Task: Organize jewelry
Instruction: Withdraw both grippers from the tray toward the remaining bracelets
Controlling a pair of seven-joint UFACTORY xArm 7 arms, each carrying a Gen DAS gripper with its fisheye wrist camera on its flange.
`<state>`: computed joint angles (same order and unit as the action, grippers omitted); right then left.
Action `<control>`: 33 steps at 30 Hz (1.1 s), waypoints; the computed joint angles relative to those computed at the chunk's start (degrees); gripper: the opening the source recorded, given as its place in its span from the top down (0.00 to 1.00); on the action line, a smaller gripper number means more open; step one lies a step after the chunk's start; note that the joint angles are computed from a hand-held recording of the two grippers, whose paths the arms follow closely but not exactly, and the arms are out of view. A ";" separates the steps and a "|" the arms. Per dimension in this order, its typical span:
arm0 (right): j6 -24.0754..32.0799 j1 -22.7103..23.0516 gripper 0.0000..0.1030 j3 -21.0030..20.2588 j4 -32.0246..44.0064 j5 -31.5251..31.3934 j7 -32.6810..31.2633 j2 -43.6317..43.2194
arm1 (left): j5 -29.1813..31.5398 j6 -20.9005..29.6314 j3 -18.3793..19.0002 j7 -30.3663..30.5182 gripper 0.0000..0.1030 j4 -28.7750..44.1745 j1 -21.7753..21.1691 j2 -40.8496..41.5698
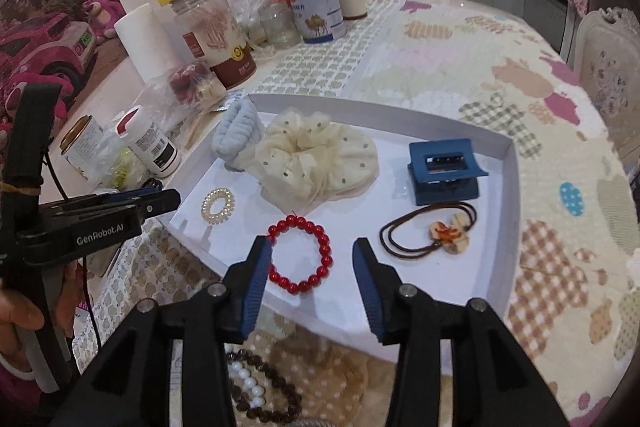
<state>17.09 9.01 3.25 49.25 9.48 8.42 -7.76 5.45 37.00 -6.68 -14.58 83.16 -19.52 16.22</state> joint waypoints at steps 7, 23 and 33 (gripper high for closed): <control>0.29 -1.31 0.56 1.70 -4.64 -5.72 5.61 -6.52 | 2.67 -2.89 -0.41 -3.60 0.75 -7.19 -1.15 -6.65; 4.58 -2.39 0.53 3.61 -13.19 -11.09 11.25 -22.80 | 5.73 -4.70 -3.86 -9.60 0.75 -18.40 -1.46 -18.50; 7.94 -1.53 0.50 3.23 -16.86 -11.09 10.44 -31.01 | 7.16 -4.66 -5.77 -12.27 0.75 -22.09 -1.35 -23.54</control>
